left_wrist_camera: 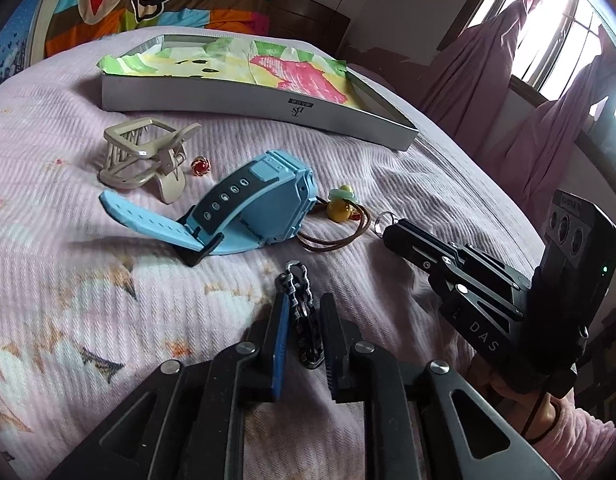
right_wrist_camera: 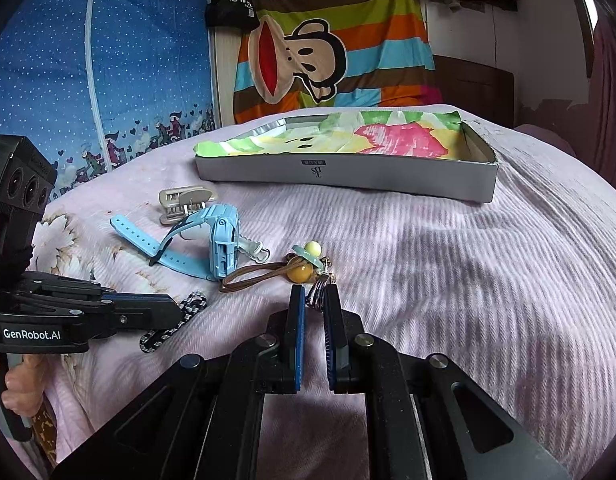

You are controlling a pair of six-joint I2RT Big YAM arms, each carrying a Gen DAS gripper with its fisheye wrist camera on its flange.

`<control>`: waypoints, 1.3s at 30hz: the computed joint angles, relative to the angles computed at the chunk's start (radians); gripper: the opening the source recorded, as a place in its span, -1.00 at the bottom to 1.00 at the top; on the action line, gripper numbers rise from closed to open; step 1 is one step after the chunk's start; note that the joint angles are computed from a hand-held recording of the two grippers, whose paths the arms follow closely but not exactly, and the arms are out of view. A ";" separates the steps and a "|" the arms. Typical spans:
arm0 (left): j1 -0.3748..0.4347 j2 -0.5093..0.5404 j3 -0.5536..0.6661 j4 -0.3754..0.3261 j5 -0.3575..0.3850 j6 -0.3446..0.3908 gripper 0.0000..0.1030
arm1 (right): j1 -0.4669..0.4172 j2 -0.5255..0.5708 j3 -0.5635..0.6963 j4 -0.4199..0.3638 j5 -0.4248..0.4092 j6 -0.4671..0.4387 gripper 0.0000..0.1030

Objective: Organize jewelry
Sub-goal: 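Grasp the black chain bracelet with the left tool while the right tool grasps the metal keyring, then carry both items over the tray and open both tools to release them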

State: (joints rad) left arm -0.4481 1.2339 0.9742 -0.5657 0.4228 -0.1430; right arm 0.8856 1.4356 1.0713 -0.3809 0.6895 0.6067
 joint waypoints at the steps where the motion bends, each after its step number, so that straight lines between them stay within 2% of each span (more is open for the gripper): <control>1: -0.005 -0.001 -0.001 0.001 -0.011 0.006 -0.67 | 0.000 0.001 -0.002 0.005 0.000 0.000 -0.84; 6: -0.022 0.011 0.013 -0.022 -0.041 0.030 -0.67 | 0.002 0.002 -0.006 0.014 0.000 -0.004 -0.84; 11: -0.033 0.022 0.029 -0.038 -0.073 0.031 -0.78 | 0.003 0.002 -0.007 0.016 -0.002 -0.002 -0.84; 16: -0.035 -0.023 -0.002 0.030 -0.073 0.029 -0.79 | 0.006 -0.006 -0.010 0.028 0.008 -0.012 -0.84; 19: -0.032 -0.051 -0.005 0.100 -0.063 0.019 -0.79 | 0.004 -0.017 -0.009 0.051 0.017 -0.034 -0.84; 22: -0.018 -0.049 0.035 0.148 -0.052 -0.007 -0.79 | -0.009 -0.023 0.004 0.076 0.030 -0.078 -0.84; 26: 0.007 0.019 0.147 0.158 -0.065 -0.009 -0.79 | -0.048 -0.026 0.038 0.114 0.019 -0.148 -0.84; 30: 0.034 0.151 0.308 0.116 -0.079 0.005 -0.79 | -0.107 0.009 0.114 0.123 -0.033 -0.219 -0.84; 33: 0.045 0.254 0.424 0.056 -0.090 0.003 -0.78 | -0.161 0.053 0.188 0.100 -0.096 -0.233 -0.84; 39: 0.064 0.389 0.563 -0.062 -0.086 -0.041 -0.78 | -0.251 0.149 0.311 0.036 -0.217 -0.164 -0.84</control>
State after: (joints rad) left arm -0.3840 1.6228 1.5372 -0.6278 0.3368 -0.1844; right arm 0.6350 1.5848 1.3823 -0.3453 0.4720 0.4425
